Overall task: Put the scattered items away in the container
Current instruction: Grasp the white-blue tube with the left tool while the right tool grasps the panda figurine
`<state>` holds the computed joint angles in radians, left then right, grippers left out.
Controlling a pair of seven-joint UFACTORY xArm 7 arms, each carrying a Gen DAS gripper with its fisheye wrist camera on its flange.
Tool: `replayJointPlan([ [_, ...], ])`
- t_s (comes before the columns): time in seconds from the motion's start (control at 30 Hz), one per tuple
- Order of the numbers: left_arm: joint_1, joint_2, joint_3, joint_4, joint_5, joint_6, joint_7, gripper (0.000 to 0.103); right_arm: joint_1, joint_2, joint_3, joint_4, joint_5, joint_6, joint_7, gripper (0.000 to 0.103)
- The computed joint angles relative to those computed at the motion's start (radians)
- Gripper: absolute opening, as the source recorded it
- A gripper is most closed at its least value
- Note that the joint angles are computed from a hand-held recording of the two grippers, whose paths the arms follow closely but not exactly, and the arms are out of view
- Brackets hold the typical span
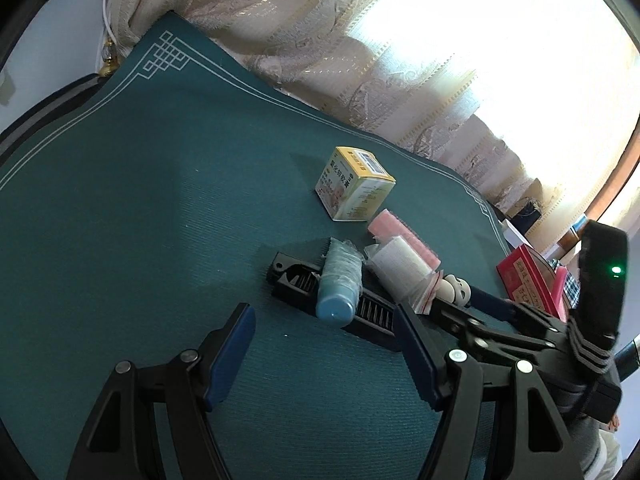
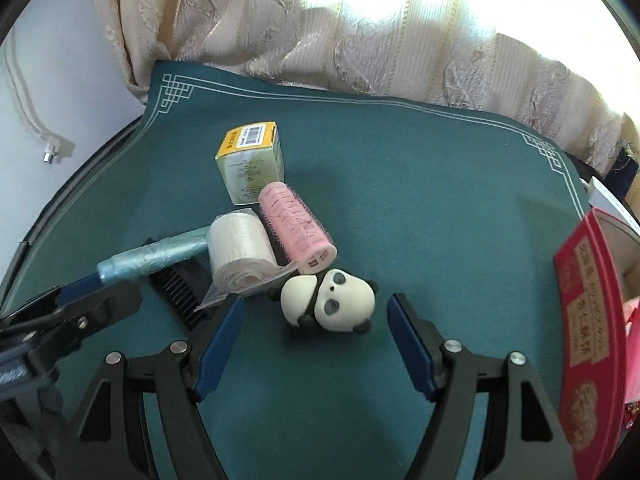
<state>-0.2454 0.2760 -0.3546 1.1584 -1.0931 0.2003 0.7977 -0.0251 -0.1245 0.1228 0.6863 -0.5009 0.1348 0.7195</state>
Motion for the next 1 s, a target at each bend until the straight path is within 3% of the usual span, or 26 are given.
replayJointPlan([
  [0.07, 0.004, 0.002, -0.005, 0.002, -0.011, 0.002, 0.013, 0.073, 0.013, 0.000, -0.019, -0.009, 0.051, -0.013, -0.032, 0.051],
  [0.2, 0.001, 0.003, -0.007, 0.002, -0.021, -0.004, 0.030, 0.073, 0.007, -0.027, -0.035, -0.058, 0.138, -0.072, -0.070, 0.052],
  [0.33, -0.023, 0.005, 0.000, -0.002, 0.028, -0.039, 0.006, 0.073, -0.095, -0.063, 0.048, -0.086, 0.085, -0.100, -0.013, 0.052],
  [0.4, -0.029, 0.010, -0.005, 0.003, 0.063, -0.050, -0.008, 0.073, -0.105, -0.075, 0.054, -0.095, 0.089, -0.114, -0.018, 0.052],
  [0.5, -0.061, 0.022, 0.018, 0.014, 0.192, -0.064, -0.108, 0.073, -0.095, -0.086, 0.040, -0.107, 0.132, -0.123, -0.050, 0.052],
  [0.6, -0.121, 0.050, 0.078, 0.041, 0.375, -0.070, -0.240, 0.073, -0.129, -0.099, 0.067, -0.118, 0.144, -0.126, -0.048, 0.052],
  [0.67, -0.171, 0.069, 0.133, 0.060, 0.498, -0.074, -0.330, 0.072, -0.107, -0.102, 0.046, -0.125, 0.180, -0.134, -0.074, 0.052],
  [0.73, -0.180, 0.085, 0.145, 0.078, 0.566, -0.063, -0.371, 0.048, -0.104, -0.110, 0.046, -0.130, 0.202, -0.141, -0.092, 0.052],
  [0.77, -0.193, 0.089, 0.158, 0.073, 0.599, -0.088, -0.397, 0.043, -0.112, -0.116, 0.055, -0.133, 0.207, -0.144, -0.095, 0.052],
  [0.8, -0.187, 0.091, 0.154, 0.072, 0.615, -0.091, -0.410, 0.034, -0.120, -0.121, 0.065, -0.136, 0.210, -0.147, -0.099, 0.052],
  [0.87, -0.104, 0.091, 0.066, 0.070, 0.581, -0.091, -0.372, 0.023, -0.152, -0.130, 0.103, -0.139, 0.205, -0.153, -0.094, 0.052],
  [1.0, 0.028, 0.082, -0.074, 0.037, 0.531, -0.127, -0.337, 0.023, -0.198, -0.139, 0.152, -0.138, 0.196, -0.157, -0.089, 0.052],
])
